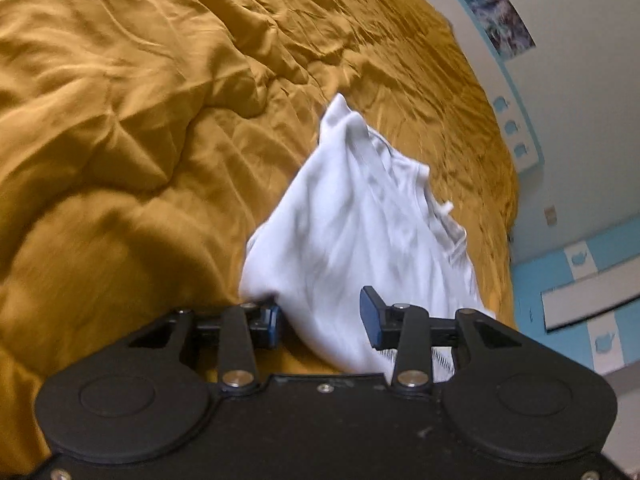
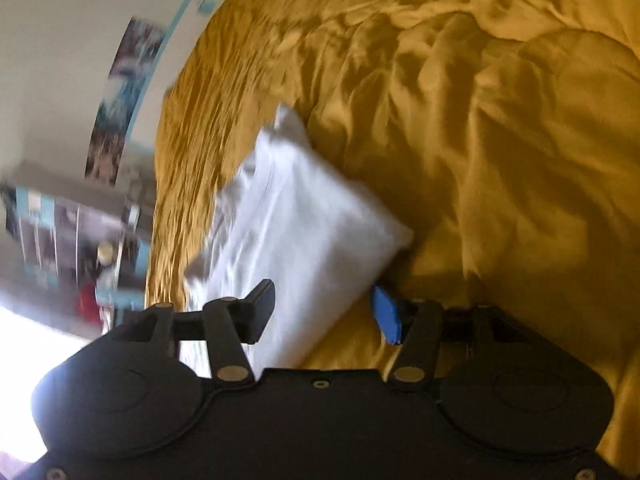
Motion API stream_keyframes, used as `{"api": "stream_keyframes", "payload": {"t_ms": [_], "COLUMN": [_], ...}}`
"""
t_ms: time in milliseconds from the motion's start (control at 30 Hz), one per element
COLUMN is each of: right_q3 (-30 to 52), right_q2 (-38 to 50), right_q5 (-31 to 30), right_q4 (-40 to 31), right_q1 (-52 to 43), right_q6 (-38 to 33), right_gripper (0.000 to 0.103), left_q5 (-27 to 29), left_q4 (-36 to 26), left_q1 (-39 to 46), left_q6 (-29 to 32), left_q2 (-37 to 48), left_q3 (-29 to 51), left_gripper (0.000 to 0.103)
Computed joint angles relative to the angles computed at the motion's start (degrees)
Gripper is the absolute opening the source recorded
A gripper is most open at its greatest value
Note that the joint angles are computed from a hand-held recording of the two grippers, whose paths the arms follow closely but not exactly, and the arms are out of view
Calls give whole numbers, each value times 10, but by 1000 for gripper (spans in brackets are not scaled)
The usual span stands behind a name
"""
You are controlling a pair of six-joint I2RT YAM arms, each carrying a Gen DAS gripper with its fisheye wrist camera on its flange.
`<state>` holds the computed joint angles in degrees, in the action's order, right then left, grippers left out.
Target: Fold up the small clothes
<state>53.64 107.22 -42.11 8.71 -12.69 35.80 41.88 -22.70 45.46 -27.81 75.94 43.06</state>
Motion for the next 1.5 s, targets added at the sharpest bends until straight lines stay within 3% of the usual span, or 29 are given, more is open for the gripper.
{"api": "stream_keyframes", "payload": {"t_ms": [133,167,200,233,300,433,533,633,767,833,900,967,1067,1133,1200,1300,1500], "right_q3": [-15,-12,-14,-11,2,10,-9,-24,-22,-40,-39,-46,-52,-52,-48,-58,-65], "right_q2": [2,-2,-6,-9,-14,-56,-119,-143,-77,-71,-81,-123,-175,-209,-228,-238,-163], "right_q5": [14,11,15,15,28,57,38,53,70,75,55,109,122,106,109,147,231], "right_q4": [53,41,39,25,-3,-33,-61,-90,-103,-78,-92,-113,-120,-125,-132,-111,-37], "right_q1": [7,1,1,0,1,15,7,-2,-23,-39,-63,-65,-64,-41,6,109,290], "right_q6": [74,72,71,61,45,33,16,-27,-64,-73,-110,-150,-204,-231,-262,-294,-252], "right_gripper": [50,36,16,9,5,3,3,2,2,2,6,15,15,15,15,15,13], "left_q5": [-12,-10,2,12,24,53,50,43,36,37,27,29,-12,-58,-56,-13,-95], "left_q4": [8,7,6,5,-8,-65,-123,-187,-168,-179,-205,-242,-253,-214,-193,-183,-79], "left_q1": [-15,-16,-13,-5,7,30,55,76,97,109,123,136,119,87,53,-22,-236], "left_q6": [-24,-27,-27,-28,-25,9,101,177,233,251,273,295,297,284,261,223,140], "left_q2": [12,14,20,21,21,17,-9,30,56,53,52,60,11,-62,-101,-105,-60], "left_q3": [14,17,20,20,31,83,110,121,78,85,108,143,156,138,131,135,87], "left_gripper": [29,12,2,2,2,1,1,1,6,7,8,9,8,8,10,15,15]}}
